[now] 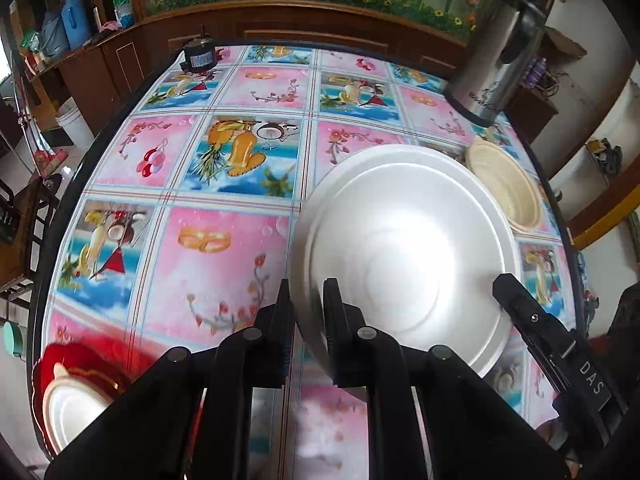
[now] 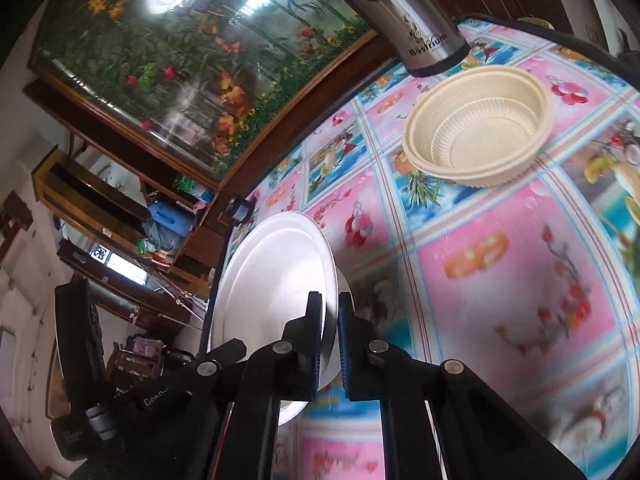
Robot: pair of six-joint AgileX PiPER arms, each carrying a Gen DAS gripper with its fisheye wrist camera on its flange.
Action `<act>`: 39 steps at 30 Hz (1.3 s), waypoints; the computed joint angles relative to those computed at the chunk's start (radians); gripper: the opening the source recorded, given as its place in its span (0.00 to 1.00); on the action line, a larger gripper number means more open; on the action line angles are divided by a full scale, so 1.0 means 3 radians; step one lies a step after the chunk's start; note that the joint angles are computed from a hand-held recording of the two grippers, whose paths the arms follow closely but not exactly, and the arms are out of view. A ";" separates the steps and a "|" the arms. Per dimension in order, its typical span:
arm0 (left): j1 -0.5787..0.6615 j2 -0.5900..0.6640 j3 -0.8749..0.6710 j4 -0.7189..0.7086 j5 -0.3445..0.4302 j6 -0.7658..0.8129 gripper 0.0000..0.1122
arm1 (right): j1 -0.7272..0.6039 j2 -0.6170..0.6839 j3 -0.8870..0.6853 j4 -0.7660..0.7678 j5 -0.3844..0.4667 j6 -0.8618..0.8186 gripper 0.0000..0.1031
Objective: Organize plates and bowls
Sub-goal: 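Lift the white foam bowl with both grippers and carry it to the stack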
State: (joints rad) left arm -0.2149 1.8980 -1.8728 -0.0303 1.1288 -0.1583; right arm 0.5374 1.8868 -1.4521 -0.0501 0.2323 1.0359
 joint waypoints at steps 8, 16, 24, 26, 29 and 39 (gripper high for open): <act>0.0292 -0.1108 0.1176 -0.0306 -0.0422 0.0389 0.11 | 0.0503 -0.0534 0.0323 -0.1533 0.0195 0.1438 0.07; 0.1216 -0.1870 0.1673 -0.0752 -0.0360 0.1208 0.11 | 0.1100 -0.0461 -0.0168 -0.1772 0.0545 0.1477 0.07; 0.2262 -0.2091 0.1888 -0.1295 -0.0209 0.2001 0.11 | 0.1581 0.0220 -0.1400 -0.1405 0.1078 0.0734 0.08; 0.2435 -0.2125 0.1950 -0.1384 -0.0204 0.2160 0.12 | 0.1672 0.0372 -0.1684 -0.1358 0.1227 0.0597 0.08; 0.2613 -0.2147 0.2026 -0.1450 -0.0210 0.2307 0.12 | 0.1771 0.0609 -0.2136 -0.1258 0.1492 0.0348 0.08; 0.2757 -0.2084 0.2403 -0.1402 -0.0314 0.2468 0.12 | 0.1884 0.1126 -0.2815 -0.1019 0.2009 0.0035 0.10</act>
